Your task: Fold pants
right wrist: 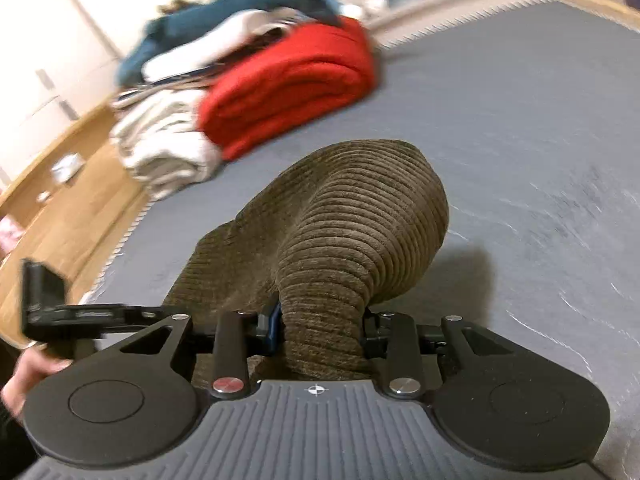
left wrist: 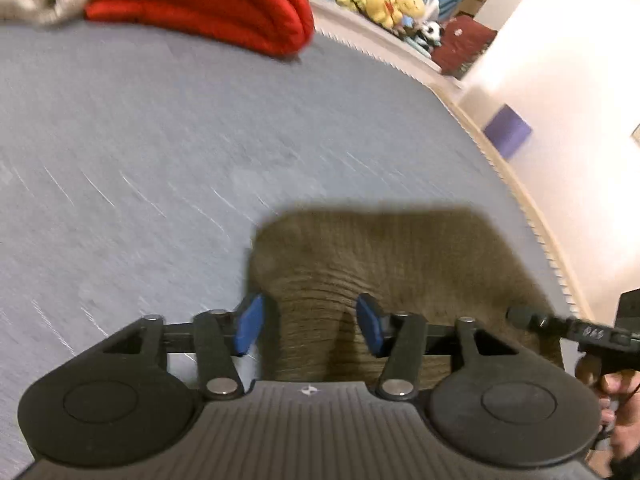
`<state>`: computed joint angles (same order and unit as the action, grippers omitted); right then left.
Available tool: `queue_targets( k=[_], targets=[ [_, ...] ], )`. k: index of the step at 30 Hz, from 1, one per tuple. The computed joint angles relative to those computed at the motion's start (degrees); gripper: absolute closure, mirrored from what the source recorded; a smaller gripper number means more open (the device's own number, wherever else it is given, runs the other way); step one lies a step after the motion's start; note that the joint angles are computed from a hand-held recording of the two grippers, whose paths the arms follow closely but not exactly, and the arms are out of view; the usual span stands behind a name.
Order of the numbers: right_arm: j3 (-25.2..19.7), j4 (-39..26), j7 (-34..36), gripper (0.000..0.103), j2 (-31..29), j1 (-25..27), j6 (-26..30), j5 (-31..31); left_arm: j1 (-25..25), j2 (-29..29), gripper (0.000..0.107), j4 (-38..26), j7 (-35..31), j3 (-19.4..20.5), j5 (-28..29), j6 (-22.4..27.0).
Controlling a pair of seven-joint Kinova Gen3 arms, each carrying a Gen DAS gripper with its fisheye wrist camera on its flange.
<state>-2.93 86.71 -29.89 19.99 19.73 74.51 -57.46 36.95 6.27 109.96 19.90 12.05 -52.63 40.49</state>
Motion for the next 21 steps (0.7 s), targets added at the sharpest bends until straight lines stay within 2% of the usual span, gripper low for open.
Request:
queue_targets(
  k=[2, 4, 5, 6, 7, 9, 11, 13, 15, 17, 18, 20, 21],
  targets=[
    [3.07, 0.97, -3.64, 0.062, -1.03, -4.91, -4.64, 4.66, 2.66, 0.26, 0.046, -1.10, 0.61, -0.15, -2.37, 4.31],
    [6.61, 2.48, -7.79, 0.050, -2.31, -10.22, -9.29, 9.32, 3.02, 0.22, 0.044, -1.43, 1.48, 1.50, -5.29, 6.12],
    [8.61, 2.99, -8.73, 0.049, -3.12, -12.88, -10.95, 11.19, 3.21, 0.35, 0.043, -1.43, 2.34, 2.76, -7.26, 7.52],
    [10.43, 4.08, -8.73, 0.048, -4.47, -15.53, -13.14, 12.12, 4.46, 0.41, 0.041, -1.35, 3.05, 3.57, -9.17, 9.84],
    [12.07, 5.54, -7.80, 0.049, -5.96, -17.74, -15.47, 12.12, 6.64, 0.88, 0.033, -1.64, 3.06, 3.32, -11.16, 12.17],
    [13.68, 8.59, -3.61, 0.049, -8.79, -18.97, -20.13, 10.14, 11.07, 2.59, 0.028, -2.99, 1.48, 2.40, -14.30, 16.83],
    [11.69, 11.83, 1.05, 0.048, -11.92, -16.75, -24.27, 7.10, 12.10, 4.95, 0.028, -5.69, -1.28, 3.16, -15.55, 19.59],
    [7.20, 13.74, 5.71, 0.048, -13.76, -11.44, -25.10, 2.58, 11.68, 6.02, 0.028, -6.96, -3.37, 3.83, -16.43, 18.87],
    [3.24, 14.84, 10.37, 0.048, -14.07, -6.13, -22.19, -2.08, 13.27, 6.63, 0.028, -7.51, -5.02, 2.61, -16.79, 17.98],
    [-1.10, 15.36, 15.03, 0.048, -13.70, -0.82, -17.53, -4.43, 12.80, 6.12, 0.031, -6.74, -6.81, 2.15, -16.02, 14.20],
    [-3.76, 15.62, 17.36, 0.047, -13.58, 1.59, -15.20, -4.56, 11.70, 5.71, 0.033, -6.52, -8.42, 2.61, -15.20, 11.87],
    [-8.93, 15.33, 22.02, 0.046, -12.41, 6.57, -10.54, -2.90, 8.68, 5.37, 0.056, -6.54, -13.08, 4.42, -12.54, 8.80],
    [-11.59, 14.62, 24.35, 0.046, -11.69, 8.48, -8.21, -1.10, 7.41, 4.96, 0.059, -6.27, -15.41, 4.88, -10.94, 6.70]
  ],
)
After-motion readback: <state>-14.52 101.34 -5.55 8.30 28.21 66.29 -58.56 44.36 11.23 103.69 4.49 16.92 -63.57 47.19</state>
